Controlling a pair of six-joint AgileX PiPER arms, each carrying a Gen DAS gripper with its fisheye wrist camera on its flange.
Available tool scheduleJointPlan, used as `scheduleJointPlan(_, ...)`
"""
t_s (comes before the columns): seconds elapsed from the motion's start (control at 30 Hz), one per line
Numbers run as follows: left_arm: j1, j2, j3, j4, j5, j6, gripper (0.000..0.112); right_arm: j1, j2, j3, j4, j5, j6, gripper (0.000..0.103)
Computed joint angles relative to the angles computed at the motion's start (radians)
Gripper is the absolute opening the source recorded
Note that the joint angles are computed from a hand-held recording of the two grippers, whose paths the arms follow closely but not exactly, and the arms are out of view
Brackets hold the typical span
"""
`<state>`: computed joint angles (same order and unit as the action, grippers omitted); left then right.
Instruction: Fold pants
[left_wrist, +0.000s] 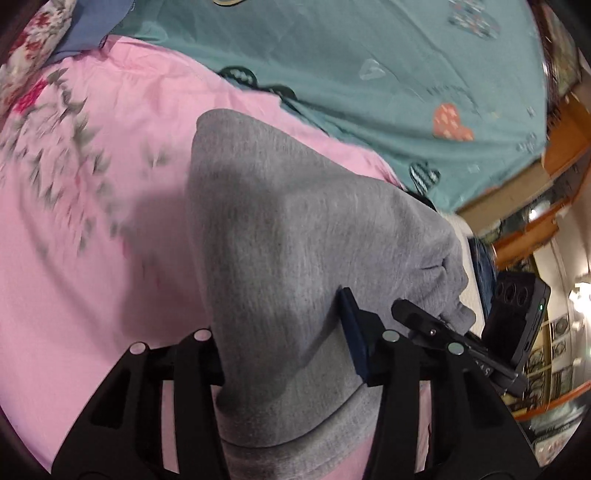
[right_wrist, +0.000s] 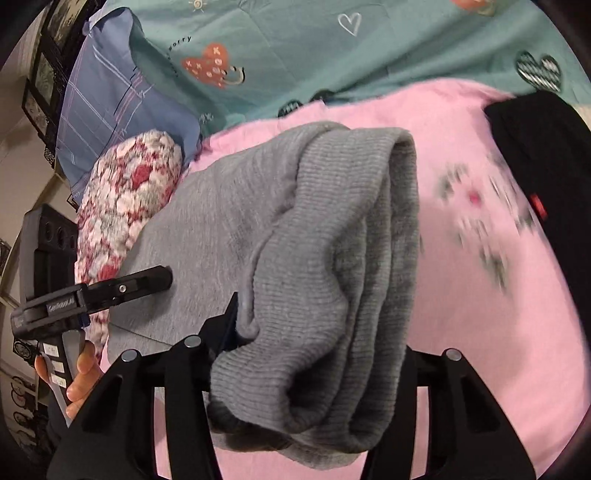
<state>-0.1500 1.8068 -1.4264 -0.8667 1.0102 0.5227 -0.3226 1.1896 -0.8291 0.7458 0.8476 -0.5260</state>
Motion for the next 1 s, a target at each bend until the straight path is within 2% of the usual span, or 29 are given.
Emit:
scheduleJointPlan(0.1,-0.03,0.214,-0.294,0.055,-0.012,-0.089,0.048,0.037,0.251,-0.17,0.076,-0.104,-0.08,0.051)
scheduleJointPlan(0.17,-0.035,0.359,-0.494,0.088,0.024,-0.153,0.048,0.053,0.419,-0.301,0.107,-0.138,-0.112,0.051)
scheduleJointPlan(0.27,-0.046,0.579,-0.794,0.138,0.099,-0.229,0.049,0.056,0.59,-0.431,0.141,-0.152,-0.15,0.051)
scheduleJointPlan(0.3,-0.052,0.626,-0.854,0.153,0.106,-0.236,0.058,0.053,0.634,-0.457,0.157,-0.158,-0.165,0.052)
scheduleJointPlan(0.33,-0.053,0.649,-0.874,0.144,0.101,-0.21,0.072,0.047,0.678,-0.477,0.171,-0.16,-0.171,0.058)
scheduleJointPlan(0.37,-0.053,0.65,-0.854,0.13,0.074,-0.175,0.079,0.031,0.711,-0.483,0.211,-0.15,-0.195,0.064)
scheduleJointPlan(0.4,-0.056,0.641,-0.826,0.143,0.04,-0.174,0.093,0.012,0.734,-0.467,0.292,-0.144,-0.257,0.077)
scheduleJointPlan(0.47,-0.04,0.615,-0.772,0.115,0.027,-0.165,0.093,-0.007,0.73,-0.445,0.337,-0.14,-0.304,0.083)
scheduleJointPlan(0.53,-0.033,0.532,-0.659,0.108,-0.002,-0.148,0.093,0.013,0.696,-0.446,0.23,-0.171,-0.207,0.088)
scheduleJointPlan(0.6,-0.036,0.383,-0.486,0.116,-0.087,-0.109,0.093,0.022,0.627,-0.439,0.147,-0.181,-0.112,0.088)
scheduleJointPlan(0.67,-0.065,0.222,-0.351,0.216,-0.166,-0.156,0.094,0.039,0.491,-0.406,0.017,-0.205,0.046,0.088)
scheduleJointPlan(0.77,-0.135,-0.022,-0.183,0.42,-0.237,-0.319,0.098,0.109,0.28,-0.353,-0.281,-0.24,0.346,0.091)
scheduleJointPlan(0.87,-0.228,-0.287,0.007,0.669,-0.304,-0.545,0.101,0.191,0.064,-0.275,-0.581,-0.228,0.597,0.099)
scheduleJointPlan(1.0,-0.373,-0.538,0.222,1.047,-0.324,-0.922,0.101,0.393,-0.204,-0.156,-0.981,-0.13,0.955,0.101)
